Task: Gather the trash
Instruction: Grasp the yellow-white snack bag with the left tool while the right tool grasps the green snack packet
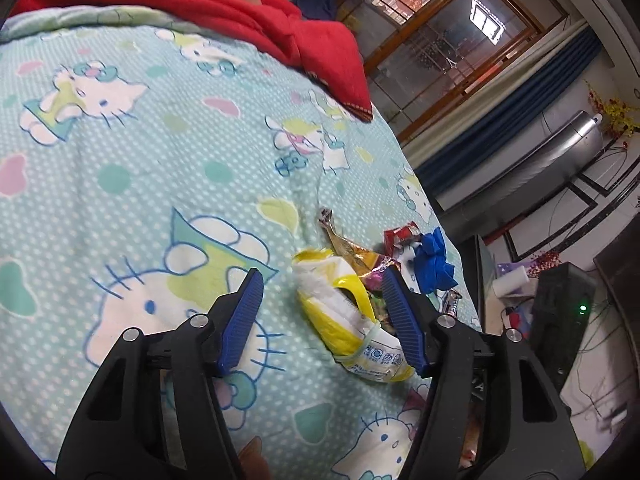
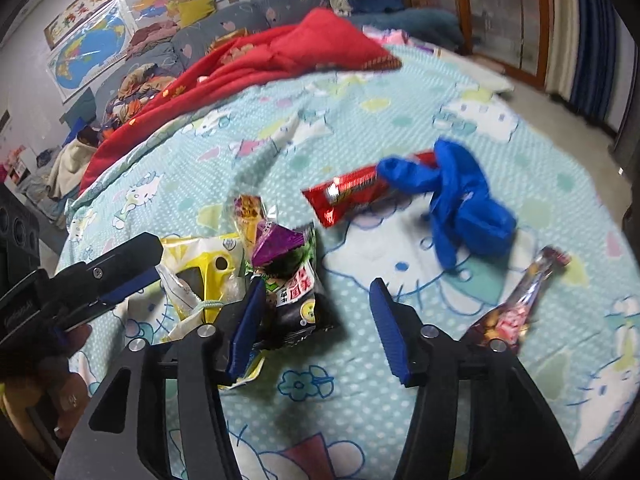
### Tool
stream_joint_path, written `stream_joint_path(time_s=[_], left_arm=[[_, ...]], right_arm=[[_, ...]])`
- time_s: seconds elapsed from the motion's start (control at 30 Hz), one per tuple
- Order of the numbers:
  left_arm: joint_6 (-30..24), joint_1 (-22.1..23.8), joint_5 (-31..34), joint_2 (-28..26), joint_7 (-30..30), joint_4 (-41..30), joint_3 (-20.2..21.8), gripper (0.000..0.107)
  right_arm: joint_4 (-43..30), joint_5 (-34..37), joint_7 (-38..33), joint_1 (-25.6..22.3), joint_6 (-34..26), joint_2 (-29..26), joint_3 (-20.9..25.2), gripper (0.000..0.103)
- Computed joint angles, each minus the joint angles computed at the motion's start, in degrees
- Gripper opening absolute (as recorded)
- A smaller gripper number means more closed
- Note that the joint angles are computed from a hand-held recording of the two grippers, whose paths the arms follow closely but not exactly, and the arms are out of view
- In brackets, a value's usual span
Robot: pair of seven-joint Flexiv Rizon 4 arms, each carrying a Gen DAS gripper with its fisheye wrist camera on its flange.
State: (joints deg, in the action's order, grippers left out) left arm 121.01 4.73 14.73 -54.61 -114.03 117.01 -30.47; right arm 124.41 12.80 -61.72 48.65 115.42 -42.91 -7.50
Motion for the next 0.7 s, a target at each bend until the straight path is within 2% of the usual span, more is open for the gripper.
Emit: stream_joint_path(time_s=[0.1,0.23,0.37,0.57,0.7], left_arm=[[-1.4,0.1,0.0,-1.2,0.2,-0.8,-0.6,0.045],[-1.3,-0.1,-0.3,-2.1,0.8,-1.4,-0.8,0.041],[-1.6,-0.3,0.1,-2.5,1.8,-1.6,-1.1,0.020],[-1.9,-0.9,-0.3,-2.3,3.0,-1.8,-0.9,0.014],[-2.5,-0.9,-0.6,-2.0,3.7,-1.9,-1.0,0.012]], right_arm=[[0.3,0.1,-0.8,0.3,1.3,-0.5,0.1,0.046],[0.2,1.0,-2.8,2.2,2.0,-1.3,-1.2,0.033],[0.2,3.8,-3.6,4.9,2.6,-2.0,-3.0,0.023],[1.3,7.0,-4.2,7.8,2.6,-1.8,-4.5,0.011],[2.8,9.3,-4.3,10.3,2.9,-1.5,-5.9,0.007]])
